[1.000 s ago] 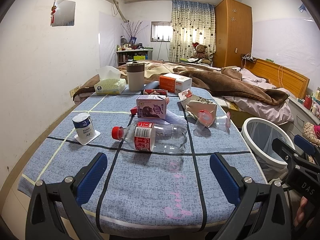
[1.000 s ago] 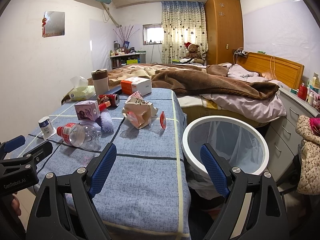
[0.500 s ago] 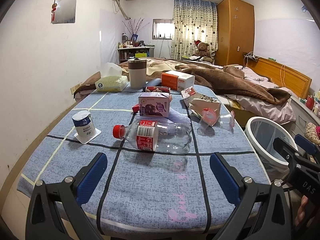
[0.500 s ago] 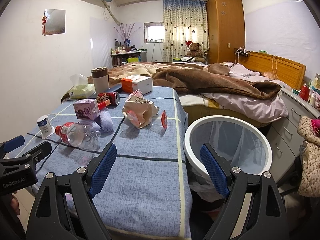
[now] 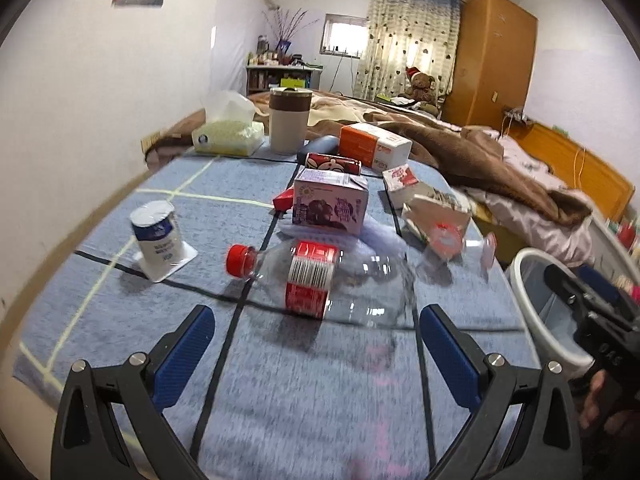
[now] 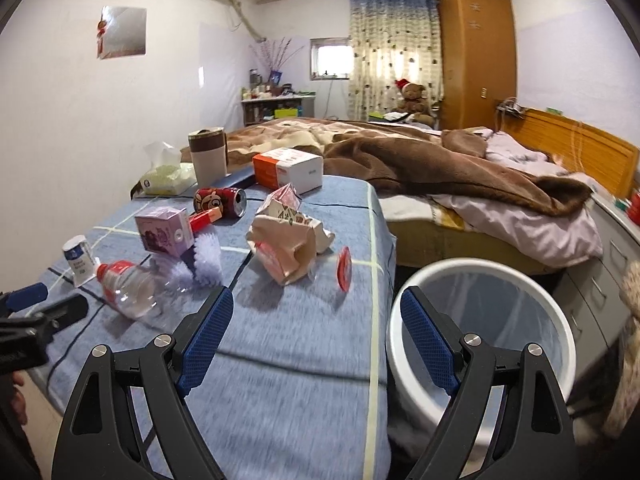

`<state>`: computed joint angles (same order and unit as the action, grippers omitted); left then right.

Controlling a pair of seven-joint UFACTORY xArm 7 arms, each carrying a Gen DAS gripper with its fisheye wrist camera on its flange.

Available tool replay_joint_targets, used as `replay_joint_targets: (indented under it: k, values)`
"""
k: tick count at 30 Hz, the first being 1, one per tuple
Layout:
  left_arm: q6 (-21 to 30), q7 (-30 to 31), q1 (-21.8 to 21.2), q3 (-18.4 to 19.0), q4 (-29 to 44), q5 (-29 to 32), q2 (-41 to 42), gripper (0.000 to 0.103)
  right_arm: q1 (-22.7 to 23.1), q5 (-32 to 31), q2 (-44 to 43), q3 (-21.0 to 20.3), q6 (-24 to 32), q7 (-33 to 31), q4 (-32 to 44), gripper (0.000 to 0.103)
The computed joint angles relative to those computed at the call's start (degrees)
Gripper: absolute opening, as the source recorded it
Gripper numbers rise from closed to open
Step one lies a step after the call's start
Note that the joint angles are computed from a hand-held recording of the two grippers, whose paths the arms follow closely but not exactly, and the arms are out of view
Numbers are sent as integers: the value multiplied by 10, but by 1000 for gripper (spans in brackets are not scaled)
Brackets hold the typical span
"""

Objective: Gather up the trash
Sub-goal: 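Grasp the clear red-labelled bottle with the left gripper while the right gripper grasps the clear red-lidded cup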

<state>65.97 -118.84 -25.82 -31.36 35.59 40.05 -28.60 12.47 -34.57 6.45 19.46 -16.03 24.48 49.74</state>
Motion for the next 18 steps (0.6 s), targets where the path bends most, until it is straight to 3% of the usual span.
replay_joint_targets:
  k: [3,7,13,18]
  values:
    - [-59,-9,10,29,-33,5,-29,103,-98,-101,49,95,23,51,58,87]
    - [-108,4,37,46,-47,-1,-35,103,-116,-83,97,127,65,12,106,87]
    - [-174,36,80,65,-49,-15,-12,103,-238,-44,204,290,164,-109,173,87]
    - [-181,59,102,73,-37,-29,14,103,-228,-15,253,302,214,-183,221,87]
